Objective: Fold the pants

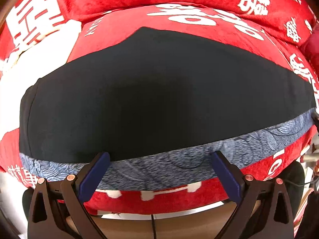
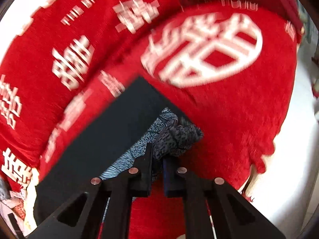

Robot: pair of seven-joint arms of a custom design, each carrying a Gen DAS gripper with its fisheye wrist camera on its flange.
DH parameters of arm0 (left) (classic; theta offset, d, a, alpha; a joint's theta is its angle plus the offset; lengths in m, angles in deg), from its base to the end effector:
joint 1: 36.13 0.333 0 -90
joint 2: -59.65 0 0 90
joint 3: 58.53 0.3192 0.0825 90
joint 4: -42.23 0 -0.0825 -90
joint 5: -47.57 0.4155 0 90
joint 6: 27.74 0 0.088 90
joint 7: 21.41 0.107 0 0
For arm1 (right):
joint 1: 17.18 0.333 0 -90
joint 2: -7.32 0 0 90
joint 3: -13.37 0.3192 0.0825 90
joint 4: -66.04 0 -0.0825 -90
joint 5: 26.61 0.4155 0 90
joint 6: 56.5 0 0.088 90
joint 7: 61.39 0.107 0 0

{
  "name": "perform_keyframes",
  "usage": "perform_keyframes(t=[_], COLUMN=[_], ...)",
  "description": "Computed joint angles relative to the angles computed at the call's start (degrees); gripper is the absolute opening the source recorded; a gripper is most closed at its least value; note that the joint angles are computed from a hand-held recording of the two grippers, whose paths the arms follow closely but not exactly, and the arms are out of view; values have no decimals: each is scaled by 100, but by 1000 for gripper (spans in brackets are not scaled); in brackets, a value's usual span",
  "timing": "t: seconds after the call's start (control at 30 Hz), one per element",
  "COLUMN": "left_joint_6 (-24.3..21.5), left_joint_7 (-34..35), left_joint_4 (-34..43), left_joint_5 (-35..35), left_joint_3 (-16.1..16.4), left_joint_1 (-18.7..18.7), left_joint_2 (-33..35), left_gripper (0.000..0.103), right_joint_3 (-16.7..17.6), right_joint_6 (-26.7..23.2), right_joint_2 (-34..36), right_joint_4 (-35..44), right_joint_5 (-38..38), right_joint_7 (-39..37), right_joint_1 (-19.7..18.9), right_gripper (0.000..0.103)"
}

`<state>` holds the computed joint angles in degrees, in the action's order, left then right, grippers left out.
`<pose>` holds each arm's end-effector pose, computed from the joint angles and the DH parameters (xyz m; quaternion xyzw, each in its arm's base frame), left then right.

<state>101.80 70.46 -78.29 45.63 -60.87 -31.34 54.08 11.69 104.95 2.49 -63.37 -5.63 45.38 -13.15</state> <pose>0.5743 0.0232 0.4768 -0.7111 0.6914 -0.0954 0.0847 0.5772 0.0058 0.4546 -0.4563 0.8264 -0.0900 0.3174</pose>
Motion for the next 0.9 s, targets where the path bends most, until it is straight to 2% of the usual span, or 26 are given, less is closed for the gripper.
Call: perform_keyframes(t=[0.03,0.07,0.1,0.13,0.17,0.2,0.23,0.3,0.4,0.47,0.53,0.57,0.63,0.7,0.73,0.8,0.83,0.9], left_joint_6=[26,67,94,93,65,-4,-70,5,173,15,-209,-392,-428,-380,-367,-356,-370,-421], left_joint_7=[4,24,38,22,-16,-49,-122,-383,-1295,-1917,-2163,-2280,-2317,-2317,-2335,-2389,-2397,-2331], left_joint_4=[-14,-16,-8,29,99,209,357,591,1075,1611,2071,2305,2434,2458,2457,2505,2567,2635], left_joint_5=[-2,-11,-20,-19,-26,-61,-88,0,822,1214,1315,1437,1422,1334,1324,1256,1175,1136], left_joint_3=[-23,-39,-53,-67,-86,-101,-142,-252,-410,-440,-445,-431,-431,-411,-402,-371,-370,-391], left_joint_1=[-22,-45,-68,-89,-111,-132,-168,-259,-450,-571,-632,-674,-650,-570,-547,-475,-432,-406], left_joint_2=[-26,-39,-36,-4,57,148,267,470,916,1366,1747,1945,2074,2094,2099,2147,2201,2255], left_gripper=[101,101,101,101,101,101,101,101,101,101,101,101,103,103,103,103,103,103], right_joint_3=[150,451,560,574,787,972,1023,810,731,733,747,669,151,-15,-283,-540,-573,-559], right_joint_6=[3,-73,25,194,328,365,385,401,334,214,-108,-318,-567,-402,-554,-709,-751,-652], right_joint_2=[-110,-230,-423,-556,-687,-743,-718,-405,259,795,1294,1485,1776,1806,1833,1840,1856,1834], right_joint_4=[-70,-126,-266,-385,-463,-447,-372,-51,620,1178,1749,1988,2329,2303,2366,2373,2370,2293], right_joint_5=[-243,-887,-1862,-2592,-3380,-3909,-4105,-3641,-3024,-2752,-2471,-2622,-3649,-3606,-3864,-4137,-4039,-3871], right_joint_7=[224,808,1678,2278,2868,3158,3072,1944,497,-114,-723,-776,-217,-77,377,968,1100,1093], right_joint_1=[-178,-531,-684,-721,-940,-1071,-1003,-368,311,614,777,878,1308,1242,1312,1264,1135,917], right_gripper=[20,40,58,66,68,70,70,74,76,76,76,76,79,84,85,86,90,93])
